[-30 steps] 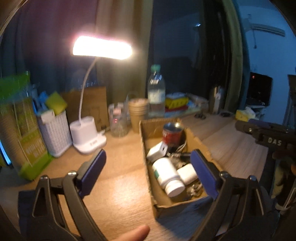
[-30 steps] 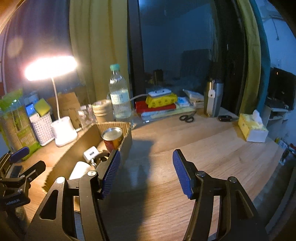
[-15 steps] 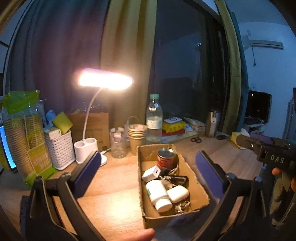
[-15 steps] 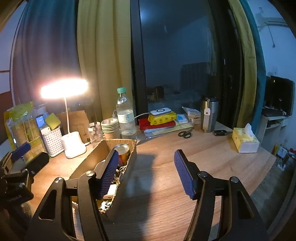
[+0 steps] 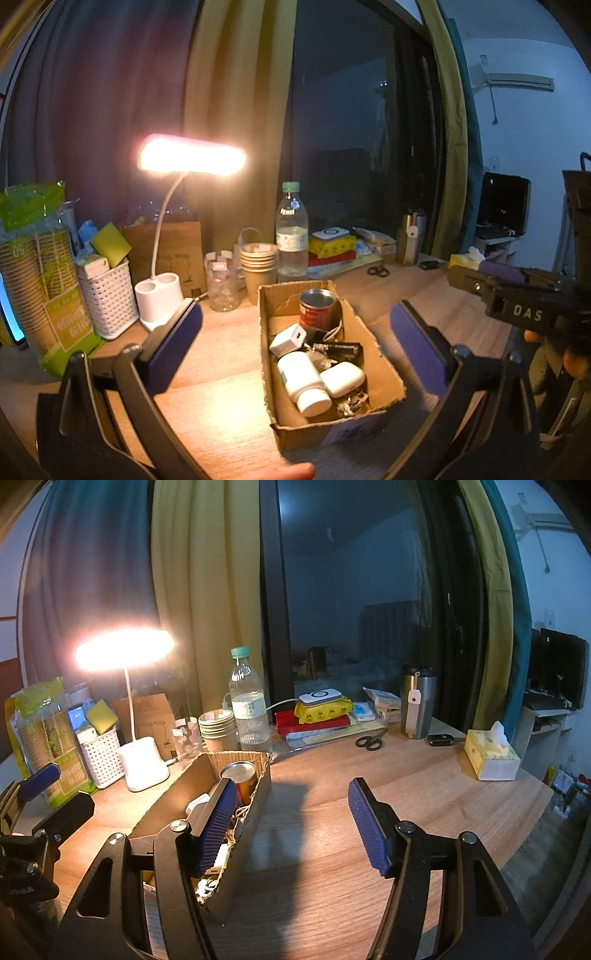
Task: Organize rigid objects
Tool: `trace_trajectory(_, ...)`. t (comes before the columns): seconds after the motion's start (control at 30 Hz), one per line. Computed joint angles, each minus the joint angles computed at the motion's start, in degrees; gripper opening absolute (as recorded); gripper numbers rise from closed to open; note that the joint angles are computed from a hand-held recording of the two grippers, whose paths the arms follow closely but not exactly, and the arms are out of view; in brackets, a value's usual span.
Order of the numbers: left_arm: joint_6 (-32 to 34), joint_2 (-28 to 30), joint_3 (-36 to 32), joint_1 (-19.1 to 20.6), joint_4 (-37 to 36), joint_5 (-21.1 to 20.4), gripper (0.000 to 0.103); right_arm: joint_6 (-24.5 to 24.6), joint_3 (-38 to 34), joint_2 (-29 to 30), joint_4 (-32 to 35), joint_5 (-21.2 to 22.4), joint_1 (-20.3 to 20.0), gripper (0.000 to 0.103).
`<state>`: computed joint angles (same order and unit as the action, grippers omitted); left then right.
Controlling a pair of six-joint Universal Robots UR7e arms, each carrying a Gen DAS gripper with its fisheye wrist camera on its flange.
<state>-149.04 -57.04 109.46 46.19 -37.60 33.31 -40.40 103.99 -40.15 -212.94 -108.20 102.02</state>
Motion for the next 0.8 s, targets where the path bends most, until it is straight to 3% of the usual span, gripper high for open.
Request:
trace_trajectory(0.27,1.87,-0.61,1.48,-0.43,-4.2,-0.82,0.103,0.04,-0.19,0.33,0.2,0.1,-0.28,0.067)
trace_trajectory(0.8,-0.11,-0.74,1.06,-0.11,-1.82,-0.49,0.103,0.05,-0.25,0.4,0.2,0.05,-0.22,0.067)
